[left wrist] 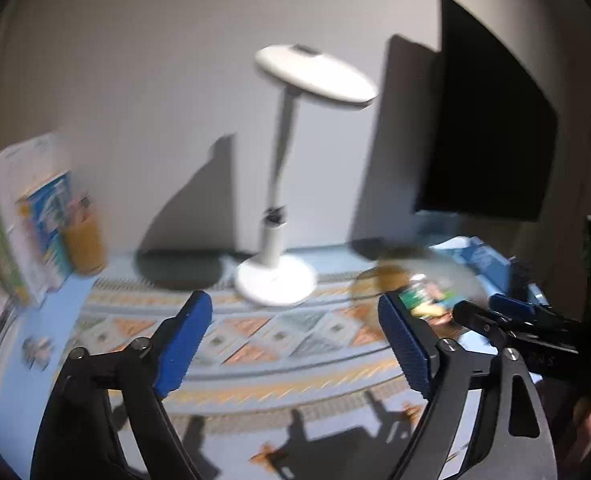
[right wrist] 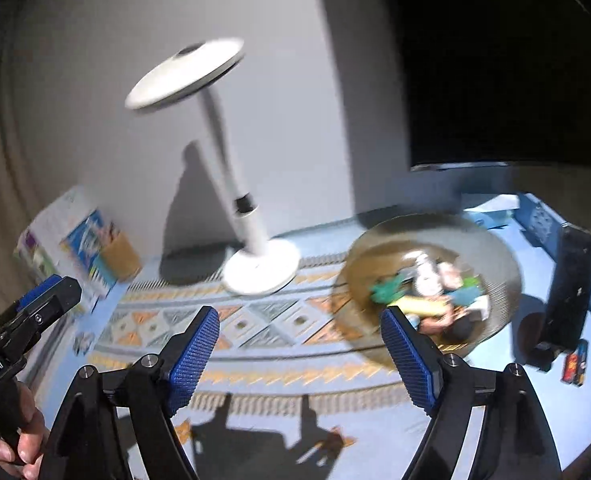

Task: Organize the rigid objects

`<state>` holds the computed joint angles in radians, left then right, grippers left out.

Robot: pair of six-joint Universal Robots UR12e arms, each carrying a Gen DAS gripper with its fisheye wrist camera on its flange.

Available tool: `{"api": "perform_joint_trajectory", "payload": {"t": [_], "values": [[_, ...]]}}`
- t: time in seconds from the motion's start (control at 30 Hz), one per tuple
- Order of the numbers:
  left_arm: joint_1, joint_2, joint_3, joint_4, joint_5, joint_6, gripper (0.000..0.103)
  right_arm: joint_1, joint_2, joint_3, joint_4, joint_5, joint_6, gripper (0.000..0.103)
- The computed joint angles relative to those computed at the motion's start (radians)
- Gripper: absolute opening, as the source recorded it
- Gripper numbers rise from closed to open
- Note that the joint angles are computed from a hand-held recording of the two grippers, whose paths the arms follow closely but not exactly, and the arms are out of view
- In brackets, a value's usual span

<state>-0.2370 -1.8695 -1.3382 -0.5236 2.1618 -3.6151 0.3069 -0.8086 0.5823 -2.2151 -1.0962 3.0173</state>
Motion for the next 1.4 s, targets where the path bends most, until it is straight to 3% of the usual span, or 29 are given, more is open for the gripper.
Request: {"api": "perform_joint_trajectory", "payload": {"t": [0.07, 0.17, 0.37, 0.47, 0.63, 0.9, 1.13, 1.4], "values": [[0.001, 0.01, -0.039, -0.031, 0.03, -0.041, 0.085, 0.019, -0.021, 0.066, -0.038, -0.036, -0.027, 0.084], [0.013, 0.02, -0.086, -0.098, 0.019, -0.106, 0.085, 0.043, -0.036, 0.134, -0.05, -0.081, -0.075, 0.084], [0.034, 0.016, -0.15, -0.101, 0.009, -0.132, 0.085, 0.068, -0.033, 0.202, -0.142, -0.119, -0.126, 0.084], [0.052, 0.022, -0.179, -0.082, -0.046, -0.16, 0.085, 0.073, -0.017, 0.19, -0.124, -0.124, -0.116, 0.084], [0.058, 0.019, -0.188, -0.088, -0.064, -0.183, 0.085, 0.07, 0.004, 0.164, -0.106, -0.102, -0.091, 0.084], [0.058, 0.007, -0.165, -0.173, -0.044, -0.205, 0.085, 0.063, 0.025, 0.155, -0.059, -0.095, -0.075, 0.084], [0.056, 0.005, -0.16, -0.196, -0.034, -0.219, 0.085, 0.055, 0.032, 0.145, -0.034, -0.062, -0.062, 0.084], [0.061, 0.006, -0.159, -0.21, -0.042, -0.23, 0.085, 0.059, 0.03, 0.149, -0.044, -0.09, -0.057, 0.085]]}}
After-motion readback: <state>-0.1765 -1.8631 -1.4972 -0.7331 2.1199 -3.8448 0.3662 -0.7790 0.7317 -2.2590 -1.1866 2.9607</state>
